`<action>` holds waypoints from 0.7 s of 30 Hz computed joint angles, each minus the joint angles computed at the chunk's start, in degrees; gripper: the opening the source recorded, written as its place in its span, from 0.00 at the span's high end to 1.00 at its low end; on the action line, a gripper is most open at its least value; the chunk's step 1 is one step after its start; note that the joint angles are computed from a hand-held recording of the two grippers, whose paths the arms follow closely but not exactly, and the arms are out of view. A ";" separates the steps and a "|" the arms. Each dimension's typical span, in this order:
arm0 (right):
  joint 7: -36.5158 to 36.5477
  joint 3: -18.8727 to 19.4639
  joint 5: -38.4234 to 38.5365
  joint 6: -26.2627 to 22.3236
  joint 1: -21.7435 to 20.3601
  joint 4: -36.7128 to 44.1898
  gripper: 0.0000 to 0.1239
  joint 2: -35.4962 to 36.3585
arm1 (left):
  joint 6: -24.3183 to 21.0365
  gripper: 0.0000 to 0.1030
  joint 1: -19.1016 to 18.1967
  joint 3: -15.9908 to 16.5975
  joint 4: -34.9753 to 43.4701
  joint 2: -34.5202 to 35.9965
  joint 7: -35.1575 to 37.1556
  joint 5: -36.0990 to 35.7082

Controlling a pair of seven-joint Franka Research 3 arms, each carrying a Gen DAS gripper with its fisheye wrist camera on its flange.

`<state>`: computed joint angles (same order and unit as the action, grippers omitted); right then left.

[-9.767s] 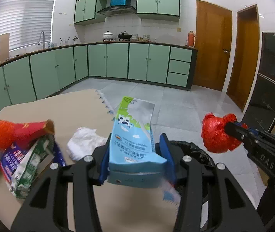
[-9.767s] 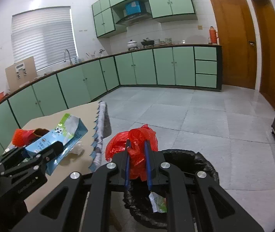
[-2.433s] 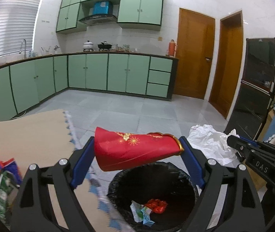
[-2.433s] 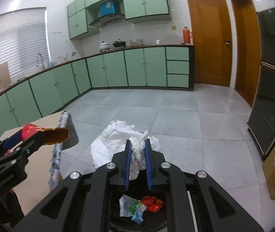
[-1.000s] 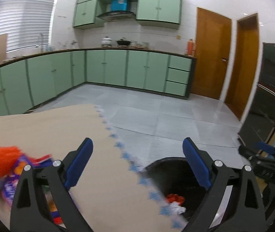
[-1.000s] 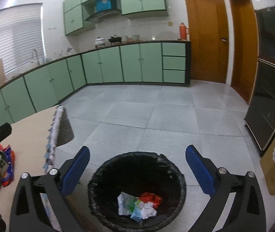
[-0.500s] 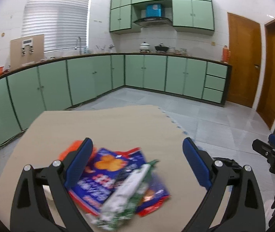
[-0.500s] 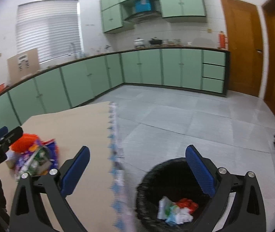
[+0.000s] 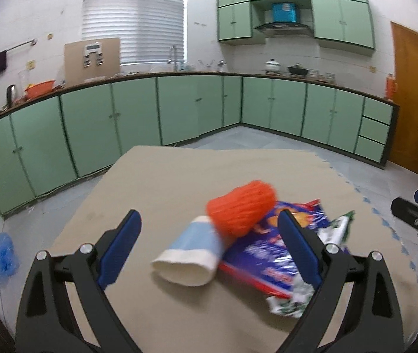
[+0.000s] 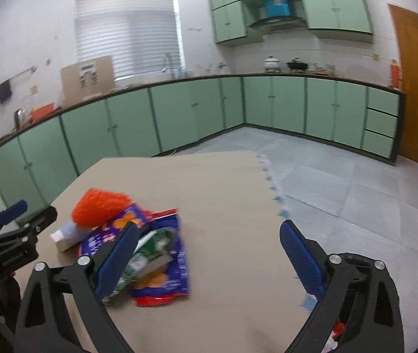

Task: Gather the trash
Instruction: 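Move both open tools back from the bin to the trash pile, then grasp the green milk carton with the right gripper while the left gripper reaches the paper cup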

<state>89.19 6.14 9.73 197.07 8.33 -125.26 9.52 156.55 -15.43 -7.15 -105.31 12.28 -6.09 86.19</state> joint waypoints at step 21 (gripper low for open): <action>-7.81 -5.75 11.18 -12.11 10.16 10.71 0.46 7.34 | 0.26 0.12 2.77 -0.08 -4.08 -2.00 -1.39 1.25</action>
<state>81.37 0.39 20.91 184.96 18.49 -114.55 16.86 156.81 -12.67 -7.23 -109.38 10.28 -7.47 87.44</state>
